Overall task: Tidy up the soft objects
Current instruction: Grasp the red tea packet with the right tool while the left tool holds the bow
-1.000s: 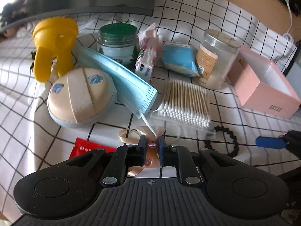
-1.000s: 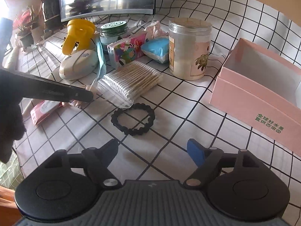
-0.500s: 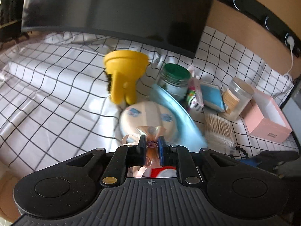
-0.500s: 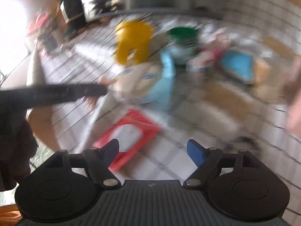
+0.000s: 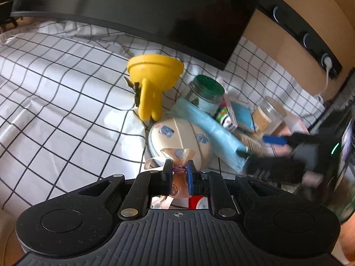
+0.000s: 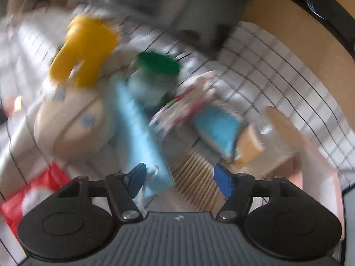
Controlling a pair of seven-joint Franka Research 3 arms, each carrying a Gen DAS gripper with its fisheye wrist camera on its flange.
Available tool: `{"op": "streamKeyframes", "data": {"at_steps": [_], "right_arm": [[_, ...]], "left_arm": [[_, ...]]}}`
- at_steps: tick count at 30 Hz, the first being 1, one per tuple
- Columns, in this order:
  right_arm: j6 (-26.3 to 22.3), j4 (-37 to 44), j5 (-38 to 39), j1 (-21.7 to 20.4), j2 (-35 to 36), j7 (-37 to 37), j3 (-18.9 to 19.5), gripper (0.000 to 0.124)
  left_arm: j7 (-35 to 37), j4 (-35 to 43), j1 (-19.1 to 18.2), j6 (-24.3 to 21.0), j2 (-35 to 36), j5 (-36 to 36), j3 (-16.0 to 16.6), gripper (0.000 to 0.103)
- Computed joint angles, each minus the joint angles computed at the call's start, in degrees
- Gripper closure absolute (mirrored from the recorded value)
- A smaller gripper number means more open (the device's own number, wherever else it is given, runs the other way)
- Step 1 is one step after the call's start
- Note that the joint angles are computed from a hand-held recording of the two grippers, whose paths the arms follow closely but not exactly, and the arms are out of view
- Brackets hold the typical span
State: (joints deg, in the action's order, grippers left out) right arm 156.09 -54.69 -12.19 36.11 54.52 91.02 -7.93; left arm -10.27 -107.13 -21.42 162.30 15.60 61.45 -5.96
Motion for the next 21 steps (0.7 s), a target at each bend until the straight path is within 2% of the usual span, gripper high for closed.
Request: {"op": "streamKeyframes", "data": {"at_steps": [2, 3, 4, 5, 7, 9, 11, 13, 16, 19, 21], "right_arm": [[-0.6, -5.4, 5.2, -3.1, -4.8, -1.7, 5.7, 0.056], [-2.6, -7.9, 9.1, -5.3, -7.2, -3.5, 9.7, 0.056], [-6.7, -9.1, 13.9, -7.9, -8.6, -5.8, 14.0, 0.055], [-11.9, -9.1, 18.3, -9.2, -9.1, -7.2, 16.4, 0.055], [-17.3, -8.6, 20.2, -8.1, -9.2, -5.6, 16.0, 0.056], [-19.9, -6.9, 20.3, -5.9, -8.3, -3.1, 14.3, 0.055], [-24.3, -1.5, 21.0, -4.7, -5.5, 0.8, 13.5, 0.051], [-25.9, 2.7, 20.8, -3.2, -3.1, 5.4, 12.4, 0.049], [-23.5, 2.9, 17.4, -0.5, -2.5, 6.8, 10.6, 0.047], [-17.5, -2.3, 11.4, 2.1, -3.9, 1.4, 8.9, 0.048], [-12.3, -7.5, 11.2, 1.1, -6.2, -3.1, 10.6, 0.054]], "left_arm": [[1.5, 0.0, 0.5, 1.2, 0.6, -1.1, -0.2, 0.087], [1.2, -0.1, 0.4, 1.7, 0.7, -0.8, 0.1, 0.087], [0.5, -0.2, 0.2, 2.4, 0.9, -0.3, 0.5, 0.087], [-0.8, -0.3, 0.0, 3.1, 0.9, 0.6, 1.0, 0.087], [-3.6, -0.5, -0.4, 3.6, 0.9, 2.6, 2.0, 0.087], [-5.9, -0.7, -0.5, 3.2, 0.5, 4.3, 2.4, 0.087], [-8.1, -1.3, -0.4, 2.9, 0.1, 5.9, 2.4, 0.087], [-10.5, -2.1, -0.2, 2.7, -0.5, 7.3, 2.2, 0.087], [-13.0, -3.4, 0.3, 2.0, -1.6, 8.8, 1.3, 0.087], [-12.9, -4.5, 1.1, 1.2, -2.6, 8.8, 0.2, 0.087], [-14.0, -5.4, 1.3, 0.6, -3.5, 9.9, -0.1, 0.087]]}}
